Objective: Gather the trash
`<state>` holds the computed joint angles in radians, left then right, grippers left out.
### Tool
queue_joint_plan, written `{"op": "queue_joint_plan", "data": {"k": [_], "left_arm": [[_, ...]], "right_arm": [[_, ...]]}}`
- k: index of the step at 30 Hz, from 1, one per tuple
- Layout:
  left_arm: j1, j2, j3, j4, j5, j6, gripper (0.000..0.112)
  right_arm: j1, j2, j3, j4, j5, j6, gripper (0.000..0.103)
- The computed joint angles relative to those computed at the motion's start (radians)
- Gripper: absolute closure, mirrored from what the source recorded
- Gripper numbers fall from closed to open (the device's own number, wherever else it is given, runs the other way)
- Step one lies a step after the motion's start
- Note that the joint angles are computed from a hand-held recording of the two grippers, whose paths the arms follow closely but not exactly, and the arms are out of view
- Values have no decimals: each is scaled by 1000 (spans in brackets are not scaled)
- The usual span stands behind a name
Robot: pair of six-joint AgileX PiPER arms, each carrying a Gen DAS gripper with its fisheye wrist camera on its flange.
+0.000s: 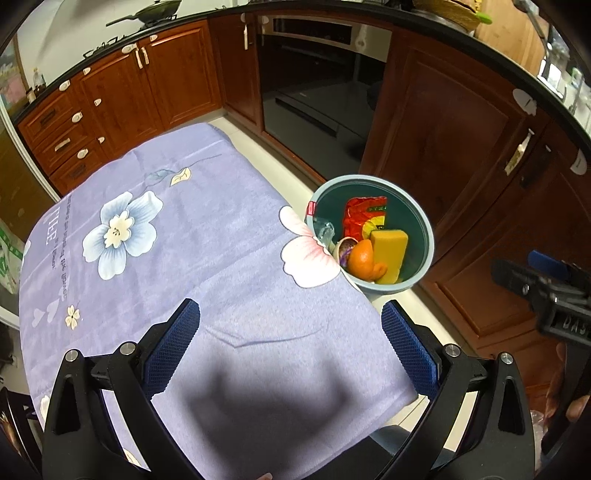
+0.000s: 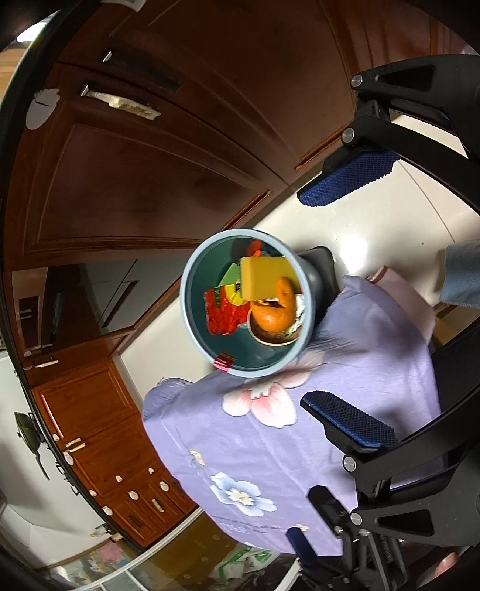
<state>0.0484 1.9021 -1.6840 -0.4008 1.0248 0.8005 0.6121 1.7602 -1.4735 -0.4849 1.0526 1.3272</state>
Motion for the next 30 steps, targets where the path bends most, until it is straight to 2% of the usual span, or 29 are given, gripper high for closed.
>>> {"op": "queue_joint_plan", "data": {"k": [4, 10, 16, 30], "left_arm": [[16, -36, 61, -13, -30, 29, 13], [34, -51, 108, -13, -53, 35, 13], [40, -32, 105, -5, -58, 27, 13], [43, 0, 89, 14, -58, 6, 13]], "right_arm": [[31, 2, 9, -9, 24, 9, 7], [24, 7, 34, 12, -1, 0, 7], [4, 20, 41, 47, -33, -19, 7], [-12, 65, -1, 90, -32, -71, 7]]}}
